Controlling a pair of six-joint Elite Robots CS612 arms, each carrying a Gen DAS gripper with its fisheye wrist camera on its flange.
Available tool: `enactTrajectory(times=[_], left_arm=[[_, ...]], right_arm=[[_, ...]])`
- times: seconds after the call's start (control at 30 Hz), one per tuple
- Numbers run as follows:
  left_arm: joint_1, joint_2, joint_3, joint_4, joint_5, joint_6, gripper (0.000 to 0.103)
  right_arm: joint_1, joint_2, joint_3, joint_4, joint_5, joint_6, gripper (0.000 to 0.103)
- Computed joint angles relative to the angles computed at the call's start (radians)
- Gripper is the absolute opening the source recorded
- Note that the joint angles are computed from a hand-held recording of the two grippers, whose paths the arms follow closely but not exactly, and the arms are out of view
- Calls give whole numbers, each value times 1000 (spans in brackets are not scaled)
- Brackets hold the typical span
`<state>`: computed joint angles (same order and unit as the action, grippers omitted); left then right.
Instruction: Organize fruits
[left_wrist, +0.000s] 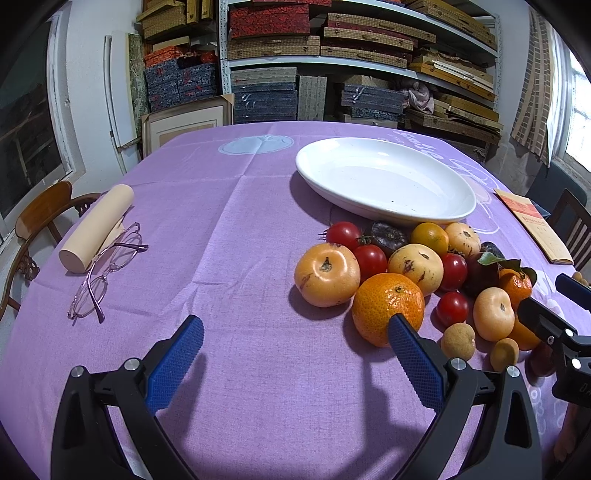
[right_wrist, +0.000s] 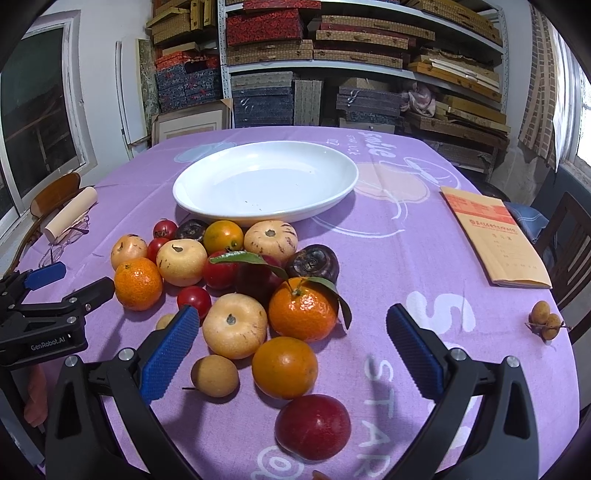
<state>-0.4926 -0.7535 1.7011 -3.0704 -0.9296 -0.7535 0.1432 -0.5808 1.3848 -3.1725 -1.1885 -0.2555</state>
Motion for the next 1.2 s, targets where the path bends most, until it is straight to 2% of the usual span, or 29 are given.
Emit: enactTrajectory(times=[0.27,0.57,0.7,0.73,0.83,1.0,1.2], left_arm=[[7,16,-28,-22,-104,124,100],[19,40,-72,-30,-180,169,98],[24,47,-86,-22,-194,170,80],[27,48,-90,-17,-206,164,73],[37,49,-94,1,-252,149,60],[31,51,-89,-29,-234,162,48],[34,46,-74,-62,-231,133,48]], right_arm=[[-14,0,7,-3,14,24,99],[-21,3,0,11,37,45,99],[-26,5,-4,12,46,64,99],[-26,5,-4,10,47,66,99],[-28,6,-5,9,51,72,99],[-29,6,-7,12,53,73,99],[-29,7,-7,17,49,65,99]])
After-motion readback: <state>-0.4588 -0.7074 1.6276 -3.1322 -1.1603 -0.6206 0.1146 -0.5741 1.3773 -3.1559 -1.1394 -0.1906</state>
